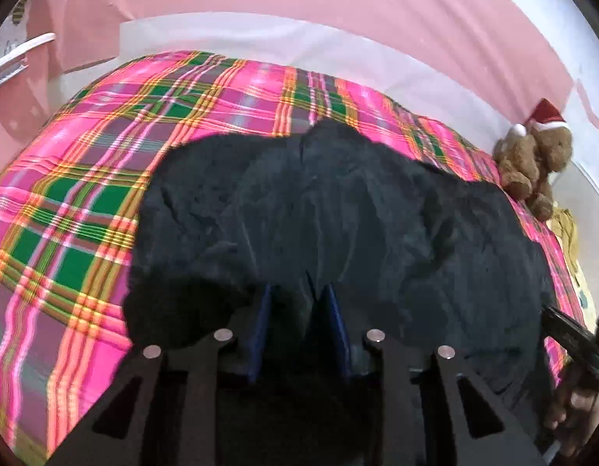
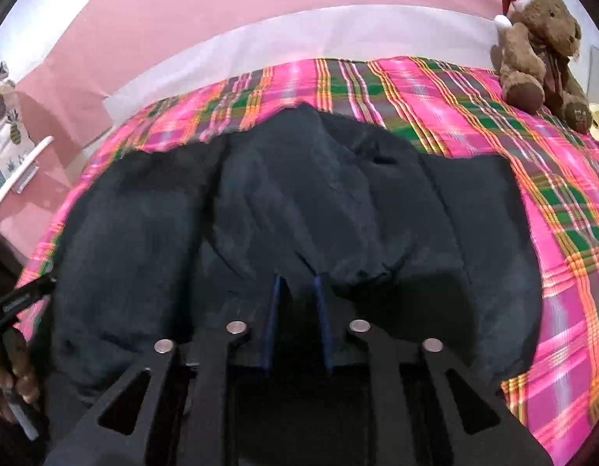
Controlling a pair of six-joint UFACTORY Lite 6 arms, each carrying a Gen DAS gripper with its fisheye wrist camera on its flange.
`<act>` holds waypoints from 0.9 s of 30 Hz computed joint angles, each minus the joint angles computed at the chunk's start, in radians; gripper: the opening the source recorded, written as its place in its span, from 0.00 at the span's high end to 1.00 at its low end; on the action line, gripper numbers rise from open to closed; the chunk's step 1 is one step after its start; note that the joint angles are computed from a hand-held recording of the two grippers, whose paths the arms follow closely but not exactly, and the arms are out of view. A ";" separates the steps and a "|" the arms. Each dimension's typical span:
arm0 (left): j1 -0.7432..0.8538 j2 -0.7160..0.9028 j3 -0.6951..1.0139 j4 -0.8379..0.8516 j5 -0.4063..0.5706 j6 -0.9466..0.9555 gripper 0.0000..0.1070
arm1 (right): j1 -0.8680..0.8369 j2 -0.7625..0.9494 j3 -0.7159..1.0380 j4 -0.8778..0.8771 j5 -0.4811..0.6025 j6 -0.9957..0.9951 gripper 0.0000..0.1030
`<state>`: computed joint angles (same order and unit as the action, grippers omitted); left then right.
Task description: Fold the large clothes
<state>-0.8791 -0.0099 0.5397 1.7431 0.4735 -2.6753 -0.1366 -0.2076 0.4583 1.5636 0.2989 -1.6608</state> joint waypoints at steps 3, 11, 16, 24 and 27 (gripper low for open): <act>-0.037 0.068 -0.002 0.092 0.048 -0.130 0.71 | -0.012 0.028 -0.031 0.170 -0.001 -0.193 0.91; -0.043 -0.188 0.076 -0.384 0.067 0.468 0.72 | -0.032 -0.203 0.057 -0.389 0.078 0.410 0.84; 0.152 -0.001 0.341 -0.341 -0.028 0.635 0.72 | 0.073 0.040 0.300 -0.295 0.015 0.342 0.83; 0.263 0.427 0.536 -0.065 -0.067 0.403 0.72 | 0.093 0.522 0.550 0.095 -0.117 -0.077 0.83; 0.236 0.472 0.509 0.104 -0.007 0.221 0.72 | 0.040 0.573 0.522 0.367 -0.046 -0.365 0.83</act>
<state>-0.6435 0.4621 1.0490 1.8471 0.4661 -2.4546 -0.0967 0.3658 0.9801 1.9302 0.2530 -2.0261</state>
